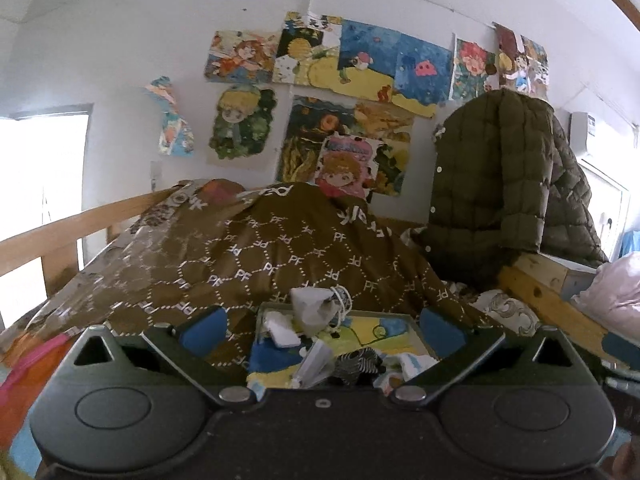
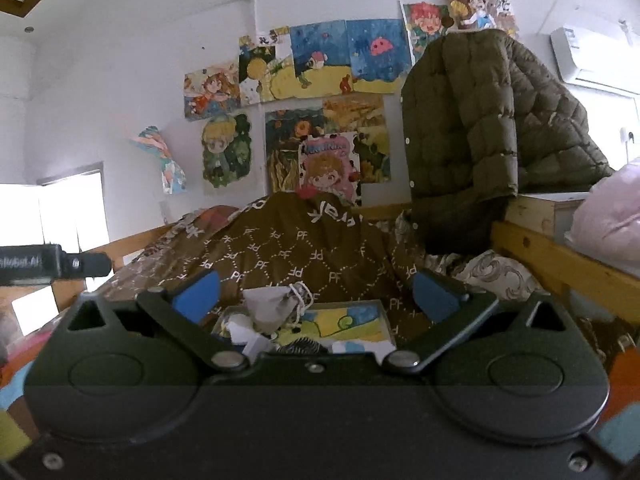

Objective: Organize soft objects
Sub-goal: 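Lift both tools away from the tray and back over the pile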

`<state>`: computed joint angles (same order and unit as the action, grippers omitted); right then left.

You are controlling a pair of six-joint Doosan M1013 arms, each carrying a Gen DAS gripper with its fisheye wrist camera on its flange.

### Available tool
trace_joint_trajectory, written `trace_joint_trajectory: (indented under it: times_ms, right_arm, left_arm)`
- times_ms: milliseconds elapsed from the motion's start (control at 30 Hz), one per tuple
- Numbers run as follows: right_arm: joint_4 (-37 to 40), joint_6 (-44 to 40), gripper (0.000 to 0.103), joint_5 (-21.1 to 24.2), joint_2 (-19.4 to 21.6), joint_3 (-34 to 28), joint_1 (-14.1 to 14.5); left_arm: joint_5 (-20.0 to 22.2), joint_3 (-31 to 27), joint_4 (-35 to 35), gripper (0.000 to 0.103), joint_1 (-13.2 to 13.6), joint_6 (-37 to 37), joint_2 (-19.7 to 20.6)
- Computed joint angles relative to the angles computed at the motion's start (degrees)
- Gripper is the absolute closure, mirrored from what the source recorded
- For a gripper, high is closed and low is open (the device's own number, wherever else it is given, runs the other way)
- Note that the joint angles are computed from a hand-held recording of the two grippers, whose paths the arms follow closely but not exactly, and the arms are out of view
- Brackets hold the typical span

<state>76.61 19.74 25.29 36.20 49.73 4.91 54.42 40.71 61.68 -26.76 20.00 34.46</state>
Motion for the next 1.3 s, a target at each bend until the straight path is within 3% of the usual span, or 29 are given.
trace_joint_trajectory:
  times_ms: [167, 333, 500, 700, 800, 933, 1033, 1300]
  right_arm:
    - [13.9, -14.8, 0.001, -1.4, -4.6, 9.1, -0.3]
    - [27.1, -28.8, 0.001, -0.9, -8.4, 16.7, -0.7]
    - [26.6, -27.6, 0.001, 2.6, -10.6, 21.1, -1.5]
    - [16.3, -13.5, 0.001, 0.9, -11.9, 22.1, -1.5]
    - [-0.2, 3.2, 0.001, 1.6, -11.3, 19.8, -1.5]
    - [-20.6, 21.6, 0.001, 5.3, -9.8, 16.1, -0.9]
    - [-28.1, 24.8, 0.001, 7.0, -9.2, 14.8, -0.1]
    - [-32.4, 24.8, 0.001, 13.4, -7.0, 10.9, 0.5]
  left_arm:
    - [1.8, 5.9, 4.2, 0.001, -1.8, -4.5, -3.0]
    - [4.2, 10.8, 3.5, 0.001, -3.1, -3.5, -5.7]
    - [4.8, 16.1, -1.8, 0.001, -3.4, 2.5, -8.9]
    - [7.0, 21.9, -0.1, 0.001, -4.2, -2.0, -11.2]
    - [9.2, 22.1, -5.7, 0.001, -3.6, -2.3, -11.2]
    - [13.8, 19.7, -13.6, 0.001, -2.3, 2.5, -9.9]
    - [13.7, 19.9, -16.0, 0.001, -1.5, 3.6, -10.1]
    - [14.3, 18.6, -19.5, 0.001, -0.7, 6.0, -9.1]
